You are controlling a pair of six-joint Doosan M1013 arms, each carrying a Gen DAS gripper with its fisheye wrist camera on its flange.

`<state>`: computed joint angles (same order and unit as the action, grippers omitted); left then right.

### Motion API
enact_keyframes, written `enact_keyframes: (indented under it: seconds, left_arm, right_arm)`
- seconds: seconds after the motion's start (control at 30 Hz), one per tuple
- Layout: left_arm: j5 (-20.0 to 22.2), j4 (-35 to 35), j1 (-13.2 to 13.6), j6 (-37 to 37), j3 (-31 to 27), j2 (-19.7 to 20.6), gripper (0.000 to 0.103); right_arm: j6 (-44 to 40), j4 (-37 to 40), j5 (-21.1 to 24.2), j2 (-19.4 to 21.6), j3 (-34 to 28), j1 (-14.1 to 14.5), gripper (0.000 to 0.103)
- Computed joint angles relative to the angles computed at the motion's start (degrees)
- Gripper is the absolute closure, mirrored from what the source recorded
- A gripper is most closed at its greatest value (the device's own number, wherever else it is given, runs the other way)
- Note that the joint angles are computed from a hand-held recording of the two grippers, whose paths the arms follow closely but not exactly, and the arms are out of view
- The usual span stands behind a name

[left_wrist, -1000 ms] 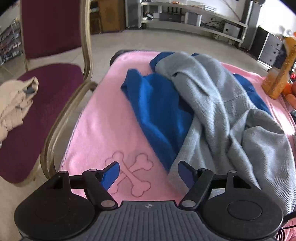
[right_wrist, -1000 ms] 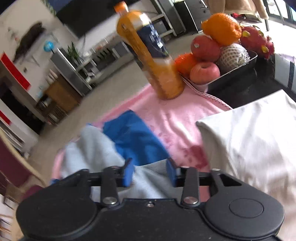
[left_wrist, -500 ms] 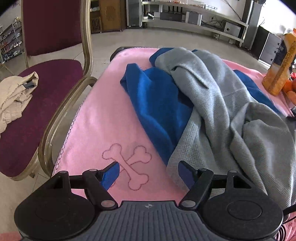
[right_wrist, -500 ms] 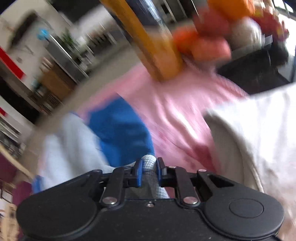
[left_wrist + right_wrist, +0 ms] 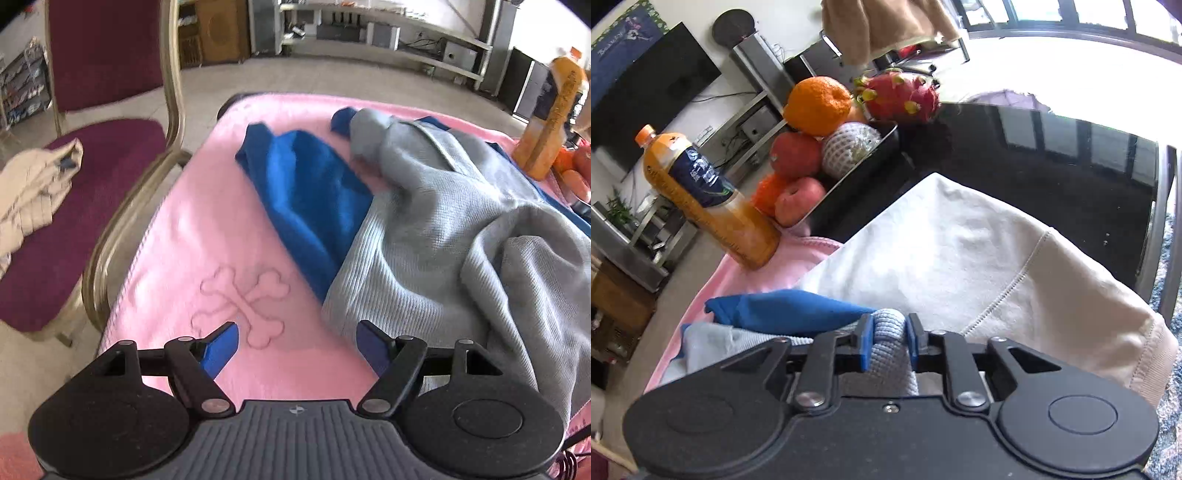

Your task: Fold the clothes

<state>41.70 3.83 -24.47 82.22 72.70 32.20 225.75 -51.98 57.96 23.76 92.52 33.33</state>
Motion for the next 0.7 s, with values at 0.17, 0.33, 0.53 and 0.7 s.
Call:
enact_keyframes:
  seconds: [0.17,0.33,0.53,0.7]
  left_arm:
    - [1.02,-0.86,0.78,-3.44,-2.0,1.62,0.034]
    - [4.79,-10.0,3.25,-5.8,-6.98,5.15,0.037]
    - [8.05,-22.21,5.2,-3.89,-12.47,9.97,0.039]
    - [6.64,-21.55,4.16,-1.84,-14.45,11.5,0.049]
  right_arm:
    - [0.65,-11.63,3.41,-0.17,0.45,2.88,0.054]
    - [0.89,-16.04,-11.93,-0.5,1.56,1.64,0.055]
    - [-6.74,-13.41,-14.68,1.45,-1.74,1.44,0.055]
    - [-8.06,-11.75,-15.89,1.88,-2.47,0.93,0.055]
